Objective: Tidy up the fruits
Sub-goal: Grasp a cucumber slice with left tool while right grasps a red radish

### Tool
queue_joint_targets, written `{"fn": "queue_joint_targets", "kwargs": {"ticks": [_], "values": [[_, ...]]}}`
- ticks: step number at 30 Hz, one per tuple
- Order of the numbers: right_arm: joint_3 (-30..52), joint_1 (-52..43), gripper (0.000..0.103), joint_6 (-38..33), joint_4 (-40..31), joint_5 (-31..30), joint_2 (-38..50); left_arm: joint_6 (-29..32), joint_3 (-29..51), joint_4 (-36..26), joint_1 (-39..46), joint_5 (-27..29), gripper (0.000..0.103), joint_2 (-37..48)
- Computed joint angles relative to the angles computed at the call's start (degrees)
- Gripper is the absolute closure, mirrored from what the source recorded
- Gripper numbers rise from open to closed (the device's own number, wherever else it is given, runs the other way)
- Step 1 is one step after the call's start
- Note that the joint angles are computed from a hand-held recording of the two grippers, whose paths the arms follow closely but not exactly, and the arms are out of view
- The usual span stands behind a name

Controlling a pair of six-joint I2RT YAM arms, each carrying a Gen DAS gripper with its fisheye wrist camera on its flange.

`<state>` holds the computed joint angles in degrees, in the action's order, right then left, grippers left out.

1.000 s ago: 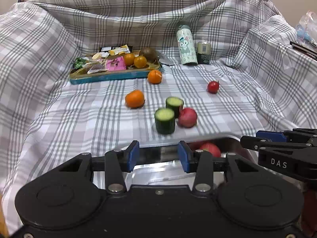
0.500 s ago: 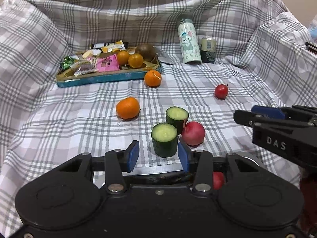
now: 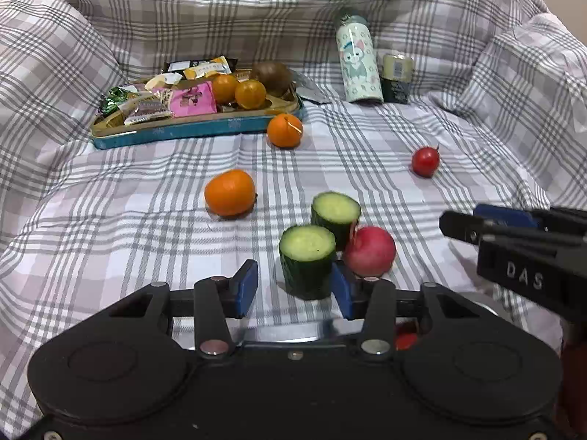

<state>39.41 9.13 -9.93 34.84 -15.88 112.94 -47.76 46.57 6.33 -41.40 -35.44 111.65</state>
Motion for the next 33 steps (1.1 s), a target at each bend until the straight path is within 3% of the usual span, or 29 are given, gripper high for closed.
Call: {"fn": "queue_joint_targets", "kwargs": {"ticks": [8,17,33], "values": [[0.13,1.11,0.067,-2.30,-0.63,-0.55,0.15,-2.20,-2.59,0.66,3.02,-1.62,0.048,-2.76],[4.11,3.79,0.066,-6.25,-7.44,-2.18,1.56,-2.64,-5.83,3.56,5.94,0.79,0.048,-4.65],[7.37,8.50,0.060,-10.78,-8.14,-0.91,5.72,-3.90,-7.46,2.40,5.23,0.73,0.048,-7.07]]}}
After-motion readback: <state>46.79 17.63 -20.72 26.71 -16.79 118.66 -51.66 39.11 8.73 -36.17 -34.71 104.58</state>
